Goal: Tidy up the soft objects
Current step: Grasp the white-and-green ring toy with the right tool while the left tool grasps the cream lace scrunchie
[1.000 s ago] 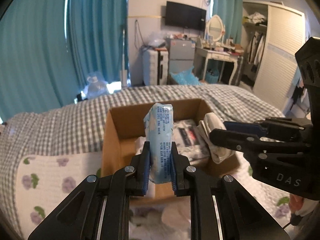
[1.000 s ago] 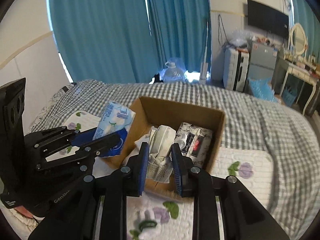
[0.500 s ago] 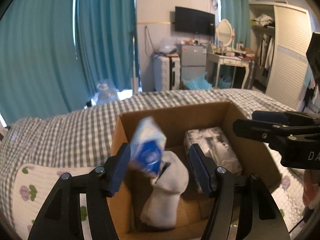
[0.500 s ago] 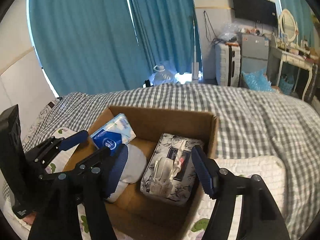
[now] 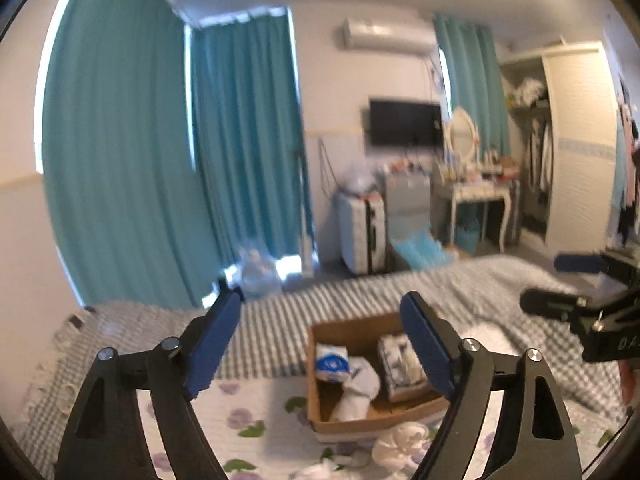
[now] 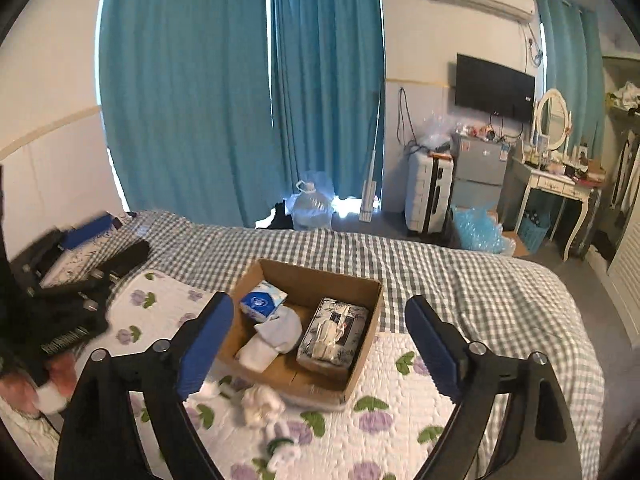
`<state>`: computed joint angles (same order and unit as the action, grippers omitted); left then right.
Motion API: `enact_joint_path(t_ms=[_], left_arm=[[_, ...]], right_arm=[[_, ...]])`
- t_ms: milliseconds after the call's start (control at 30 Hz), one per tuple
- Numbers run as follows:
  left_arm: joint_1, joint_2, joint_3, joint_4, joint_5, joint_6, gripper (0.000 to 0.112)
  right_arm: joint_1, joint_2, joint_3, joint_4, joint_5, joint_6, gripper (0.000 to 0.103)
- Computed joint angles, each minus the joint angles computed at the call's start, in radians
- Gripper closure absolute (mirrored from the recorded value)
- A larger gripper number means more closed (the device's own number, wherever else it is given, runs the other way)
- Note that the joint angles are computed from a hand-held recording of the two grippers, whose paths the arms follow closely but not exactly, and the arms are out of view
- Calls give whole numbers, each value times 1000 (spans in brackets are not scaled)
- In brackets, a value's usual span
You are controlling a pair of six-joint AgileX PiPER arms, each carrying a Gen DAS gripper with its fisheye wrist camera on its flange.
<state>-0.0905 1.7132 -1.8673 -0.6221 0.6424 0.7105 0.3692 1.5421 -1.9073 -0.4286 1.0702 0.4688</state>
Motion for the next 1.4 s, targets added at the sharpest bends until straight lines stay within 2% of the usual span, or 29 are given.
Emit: enact_joint_path(t_ms=[167, 300, 467, 633, 700, 833, 967, 1133, 1167, 1200, 1267, 1333, 1367, 1400], left_arm=[[78, -101, 91, -84, 49, 59, 28], [118, -142, 206, -156, 68, 167, 28], [100, -156, 370, -165, 18, 273, 28], [58, -73, 415, -114, 0, 219, 28], [38, -39, 447, -100, -37, 218, 28], [0, 42, 492, -58, -115, 227, 28], [-4, 142, 487, -21, -130, 224, 28], [-14, 204, 460, 71, -125, 138, 28], [-17, 208, 455, 78, -122, 130, 28], [-22, 205, 464, 79, -134, 133, 28], [-36, 201, 478, 97, -150, 125, 28], [-48, 191, 503, 120, -166, 111, 28], [-55, 184, 515, 138, -169, 91, 28], [-57, 182, 518, 149, -163, 77, 28]], right_arm=[[149, -81, 60, -163, 84, 104, 9], [223, -129, 176, -217, 81, 184, 9], [227, -145, 379, -193, 1, 249, 9], [162, -86, 533, -90, -139, 242, 9], [135, -41, 580, -53, -198, 232, 9], [81, 57, 630, 16, -301, 184, 9], [19, 166, 644, 106, -396, 108, 9], [-37, 228, 653, 200, -476, 16, 11], [-42, 232, 653, 215, -481, -2, 15], [-46, 236, 653, 233, -482, -22, 27], [-46, 242, 651, 248, -474, -43, 35], [-46, 221, 670, 270, -484, -74, 48], [-48, 212, 677, 284, -485, -86, 61], [-50, 201, 687, 293, -489, -93, 66]])
